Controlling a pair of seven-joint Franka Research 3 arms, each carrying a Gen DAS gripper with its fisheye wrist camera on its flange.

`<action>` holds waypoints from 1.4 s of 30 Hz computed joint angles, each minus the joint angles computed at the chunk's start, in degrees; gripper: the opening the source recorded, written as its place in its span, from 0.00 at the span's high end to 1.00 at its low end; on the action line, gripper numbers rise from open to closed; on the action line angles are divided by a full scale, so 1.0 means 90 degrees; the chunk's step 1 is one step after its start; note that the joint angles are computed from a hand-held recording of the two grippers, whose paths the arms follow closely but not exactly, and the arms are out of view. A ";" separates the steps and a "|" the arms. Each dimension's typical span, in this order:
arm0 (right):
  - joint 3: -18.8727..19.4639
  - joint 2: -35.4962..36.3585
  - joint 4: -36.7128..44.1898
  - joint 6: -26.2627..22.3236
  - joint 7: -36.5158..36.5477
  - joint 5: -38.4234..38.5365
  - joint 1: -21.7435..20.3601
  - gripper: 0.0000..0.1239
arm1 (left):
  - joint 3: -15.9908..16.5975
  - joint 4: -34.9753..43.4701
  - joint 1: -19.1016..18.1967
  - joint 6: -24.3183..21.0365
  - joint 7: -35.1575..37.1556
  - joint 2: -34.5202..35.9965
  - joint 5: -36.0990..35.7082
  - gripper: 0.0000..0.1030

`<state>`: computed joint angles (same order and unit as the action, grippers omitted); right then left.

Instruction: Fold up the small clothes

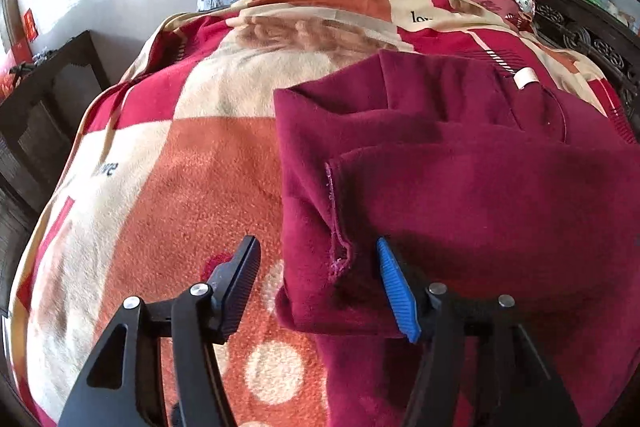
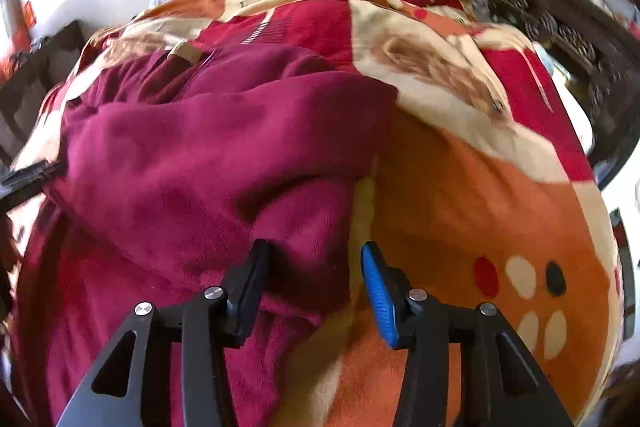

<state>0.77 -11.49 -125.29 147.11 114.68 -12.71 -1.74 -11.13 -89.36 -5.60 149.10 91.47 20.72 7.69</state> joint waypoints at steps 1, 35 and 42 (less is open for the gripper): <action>0.0040 -0.0074 -0.0027 -0.0064 0.0075 -0.0115 -0.0021 0.60 | 0.0000 -0.0056 0.0011 0.0005 -0.0003 -0.0050 -0.0006 0.41; 0.0558 -0.4313 -0.2721 -0.1051 -0.0964 0.2266 0.0472 0.41 | 0.0647 -0.4092 0.0012 0.0527 0.1020 -0.3750 -0.0837 0.29; 0.0704 -0.4458 -0.3018 -0.0970 -0.0764 0.2384 0.0609 0.38 | 0.0945 -0.4677 -0.0083 0.0384 0.1167 -0.4321 -0.0963 0.26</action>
